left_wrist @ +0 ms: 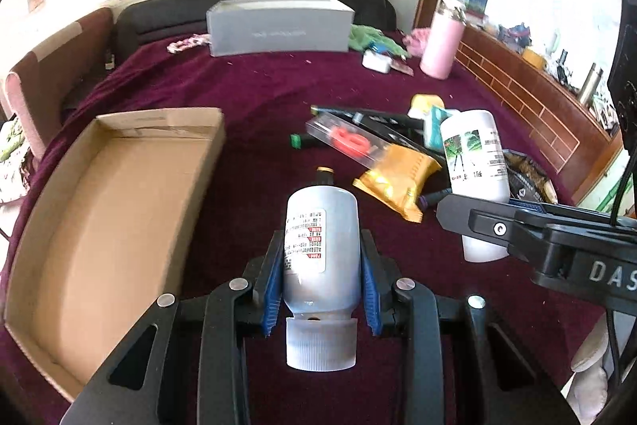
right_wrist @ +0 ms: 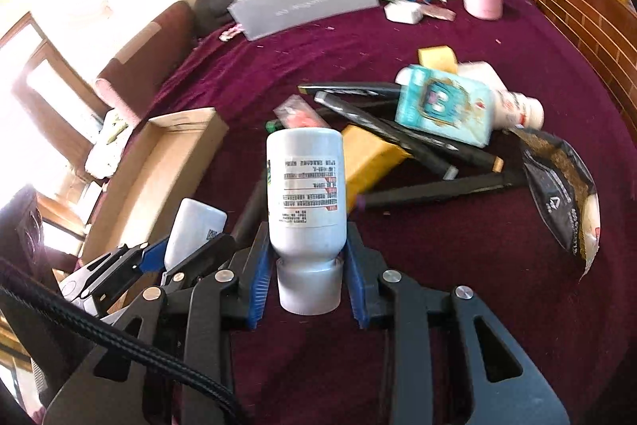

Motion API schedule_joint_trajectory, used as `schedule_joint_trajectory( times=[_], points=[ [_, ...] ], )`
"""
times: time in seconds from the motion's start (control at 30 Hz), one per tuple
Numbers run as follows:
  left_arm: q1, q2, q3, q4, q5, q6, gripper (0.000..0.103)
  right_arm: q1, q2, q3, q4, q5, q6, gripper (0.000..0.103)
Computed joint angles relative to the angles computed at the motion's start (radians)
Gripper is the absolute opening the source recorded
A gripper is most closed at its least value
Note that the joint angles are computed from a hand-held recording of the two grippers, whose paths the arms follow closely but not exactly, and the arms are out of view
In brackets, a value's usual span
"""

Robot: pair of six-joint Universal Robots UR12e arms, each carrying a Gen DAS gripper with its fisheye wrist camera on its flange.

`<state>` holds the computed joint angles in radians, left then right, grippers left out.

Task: Organize objects
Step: 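Carry both white bottles over the cardboard tray and open both grippers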

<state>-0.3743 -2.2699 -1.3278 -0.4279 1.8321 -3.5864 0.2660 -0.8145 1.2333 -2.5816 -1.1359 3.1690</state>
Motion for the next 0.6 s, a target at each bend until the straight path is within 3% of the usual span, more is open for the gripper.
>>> schedule_joint_trajectory(
  times=[0.3, 0.6],
  points=[
    [0.042, 0.065, -0.094, 0.039, 0.06, -0.021, 0.029, 0.044, 0.004, -0.058, 0.053, 0.064, -0.064, 0.032],
    [0.098, 0.087, -0.118, 0.02, 0.132, 0.017, 0.029, 0.091, 0.093, -0.247, 0.205, 0.113, -0.089, 0.032]
  ],
)
